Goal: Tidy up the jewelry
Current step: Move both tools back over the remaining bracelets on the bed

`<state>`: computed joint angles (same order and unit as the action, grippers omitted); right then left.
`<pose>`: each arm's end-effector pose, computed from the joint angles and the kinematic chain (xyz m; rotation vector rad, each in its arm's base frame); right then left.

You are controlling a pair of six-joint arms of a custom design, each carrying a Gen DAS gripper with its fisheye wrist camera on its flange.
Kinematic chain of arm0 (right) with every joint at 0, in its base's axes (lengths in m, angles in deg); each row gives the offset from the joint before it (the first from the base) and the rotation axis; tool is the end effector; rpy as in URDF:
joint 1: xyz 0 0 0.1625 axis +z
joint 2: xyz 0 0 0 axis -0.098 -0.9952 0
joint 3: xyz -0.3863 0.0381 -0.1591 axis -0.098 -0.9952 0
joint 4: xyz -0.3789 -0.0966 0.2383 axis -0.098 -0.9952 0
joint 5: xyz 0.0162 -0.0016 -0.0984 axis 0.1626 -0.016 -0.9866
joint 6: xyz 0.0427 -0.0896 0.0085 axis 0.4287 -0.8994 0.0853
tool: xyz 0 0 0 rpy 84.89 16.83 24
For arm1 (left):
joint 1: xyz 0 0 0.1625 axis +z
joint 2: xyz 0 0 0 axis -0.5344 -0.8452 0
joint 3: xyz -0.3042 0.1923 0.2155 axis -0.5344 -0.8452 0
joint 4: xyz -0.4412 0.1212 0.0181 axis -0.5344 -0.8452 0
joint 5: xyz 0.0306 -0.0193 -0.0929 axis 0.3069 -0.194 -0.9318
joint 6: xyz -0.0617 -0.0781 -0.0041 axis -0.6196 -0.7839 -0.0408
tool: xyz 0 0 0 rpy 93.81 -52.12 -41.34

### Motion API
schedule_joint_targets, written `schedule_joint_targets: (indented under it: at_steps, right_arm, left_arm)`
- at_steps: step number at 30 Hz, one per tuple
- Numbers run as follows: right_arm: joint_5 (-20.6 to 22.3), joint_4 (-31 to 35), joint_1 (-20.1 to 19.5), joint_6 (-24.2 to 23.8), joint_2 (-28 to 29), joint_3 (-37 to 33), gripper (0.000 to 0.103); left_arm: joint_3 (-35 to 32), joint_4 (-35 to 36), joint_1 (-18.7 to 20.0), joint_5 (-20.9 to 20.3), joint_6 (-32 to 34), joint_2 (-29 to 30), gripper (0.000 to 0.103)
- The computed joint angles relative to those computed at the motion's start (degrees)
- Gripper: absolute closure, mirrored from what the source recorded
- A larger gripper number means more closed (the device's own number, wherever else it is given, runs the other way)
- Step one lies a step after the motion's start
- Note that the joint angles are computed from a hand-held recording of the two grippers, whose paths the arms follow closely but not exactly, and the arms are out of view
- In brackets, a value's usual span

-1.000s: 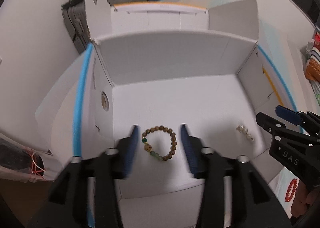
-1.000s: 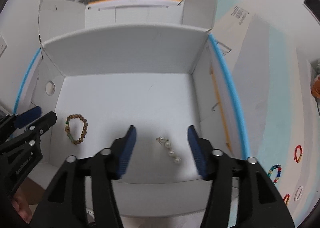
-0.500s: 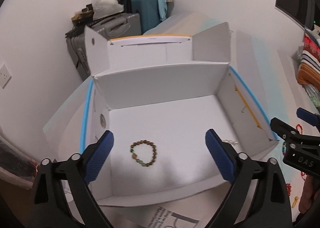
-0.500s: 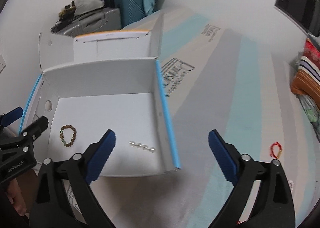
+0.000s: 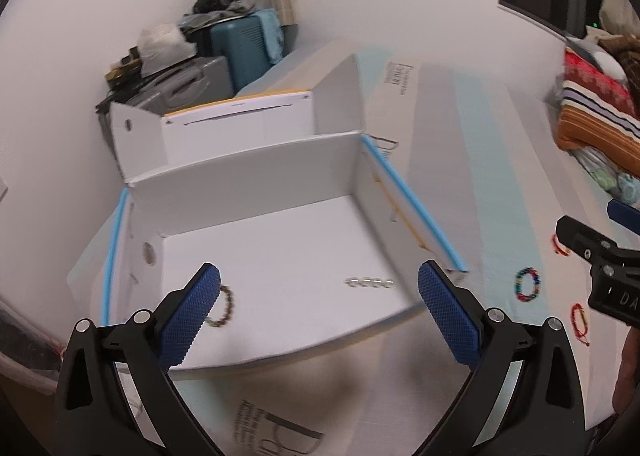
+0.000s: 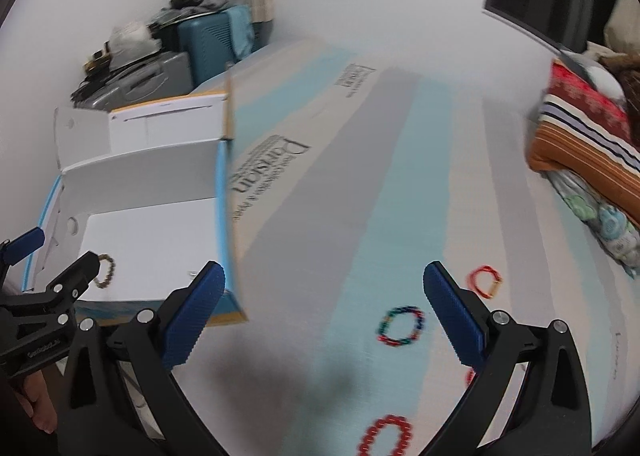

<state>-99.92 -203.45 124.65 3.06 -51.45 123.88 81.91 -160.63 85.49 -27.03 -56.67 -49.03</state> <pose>0.4610 -0.6918 0.0770 0.7870 -2.2414 0.7231 -0.1519 -0.5811 0.3478 -0.0052 2.0485 -0.9842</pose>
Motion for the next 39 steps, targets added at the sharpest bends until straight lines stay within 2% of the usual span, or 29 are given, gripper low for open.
schedule_joint_targets:
  at_steps: [9, 22, 32, 39]
  right_arm:
    - [-1.7, -6.7, -3.3, -2.1, -8.2, 8.8, 0.007]
    - [-3.9, -11.6, -9.1, -3.0, -15.6, 17.3, 0.007]
    - [-3.9, -12.6, -14.4, -2.9, -17.2, 20.7, 0.008]
    - [-3.3, -11.8, -18.0, -2.0, -16.7, 21.7, 0.015]
  left_arm:
    - [0.4, -3.3, -3.0, -4.8, 1.4, 4.9, 0.005]
    - [-0.5, -5.7, -5.8, -11.0, 2.1, 13.3, 0.006]
    - [-1.8, -9.1, -5.9, -14.3, 4.6, 20.6, 0.006]
    - [-3.2, -9.4, -4.3, -17.0, 6.1, 25.1, 0.006]
